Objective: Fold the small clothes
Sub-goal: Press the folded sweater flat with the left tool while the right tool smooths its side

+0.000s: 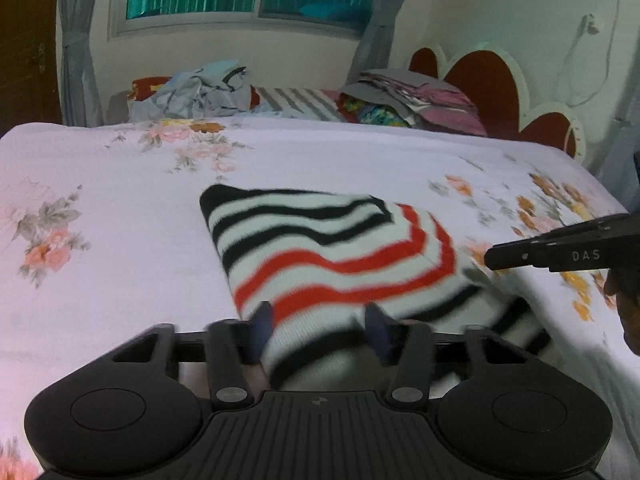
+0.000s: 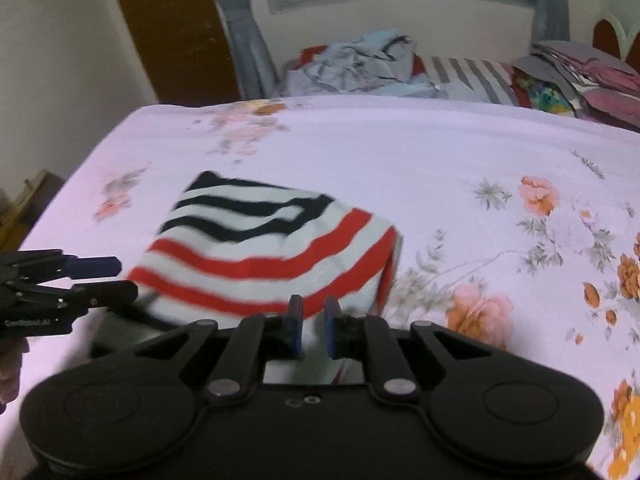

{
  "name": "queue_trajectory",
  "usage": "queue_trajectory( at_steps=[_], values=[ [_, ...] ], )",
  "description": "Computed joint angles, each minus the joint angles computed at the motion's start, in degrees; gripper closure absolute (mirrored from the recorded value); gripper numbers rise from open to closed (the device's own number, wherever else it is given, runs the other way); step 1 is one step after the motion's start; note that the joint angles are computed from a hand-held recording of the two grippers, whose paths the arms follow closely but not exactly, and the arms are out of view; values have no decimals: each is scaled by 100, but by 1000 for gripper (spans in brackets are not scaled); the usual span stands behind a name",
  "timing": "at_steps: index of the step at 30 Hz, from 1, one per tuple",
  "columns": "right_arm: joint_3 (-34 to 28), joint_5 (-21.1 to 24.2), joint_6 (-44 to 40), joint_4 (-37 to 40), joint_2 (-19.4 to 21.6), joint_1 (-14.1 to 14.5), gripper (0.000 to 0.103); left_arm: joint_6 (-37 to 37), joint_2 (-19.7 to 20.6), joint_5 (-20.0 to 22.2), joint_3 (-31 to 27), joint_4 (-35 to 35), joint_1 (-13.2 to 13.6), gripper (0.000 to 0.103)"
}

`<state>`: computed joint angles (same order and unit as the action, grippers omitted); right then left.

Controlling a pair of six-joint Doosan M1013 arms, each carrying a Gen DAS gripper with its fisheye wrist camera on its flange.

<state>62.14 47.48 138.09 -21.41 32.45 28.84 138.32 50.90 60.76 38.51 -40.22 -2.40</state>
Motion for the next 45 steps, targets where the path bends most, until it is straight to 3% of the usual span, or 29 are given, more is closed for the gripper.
queue_trajectory(
  at_steps=[3, 6, 14, 19, 23, 28, 37, 45],
  values=[
    [92, 55, -100, 24, -86, 97, 92, 262, -313, -84, 566, -118, 21, 65],
    [110, 192, -153, 21, -79, 154, 93, 657, -594, -563, 1084, 115, -58, 65],
    [136, 450, -115, -11, -28, 157, 103, 399, -576, -602, 1075, 357, -84, 65],
    [280, 290, 30, -7, -133, 159, 102, 273, -641, -661, 1148, 379, -72, 66],
    [412, 135, -95, 2, -260, 235, 94, 213, -806, -810, 1400, 433, -15, 66],
    [467, 514, -95, -92, -237, 345, 94, 100, -913, -846, 1649, 654, 16, 66],
    [837, 214, 417, 16, -347, 315, 94, -92, -850, -817, 1725, 646, 20, 65],
    [827, 187, 343, 85, -299, 300, 93, -206, -842, -881, 1757, 663, 17, 65]
  ],
)
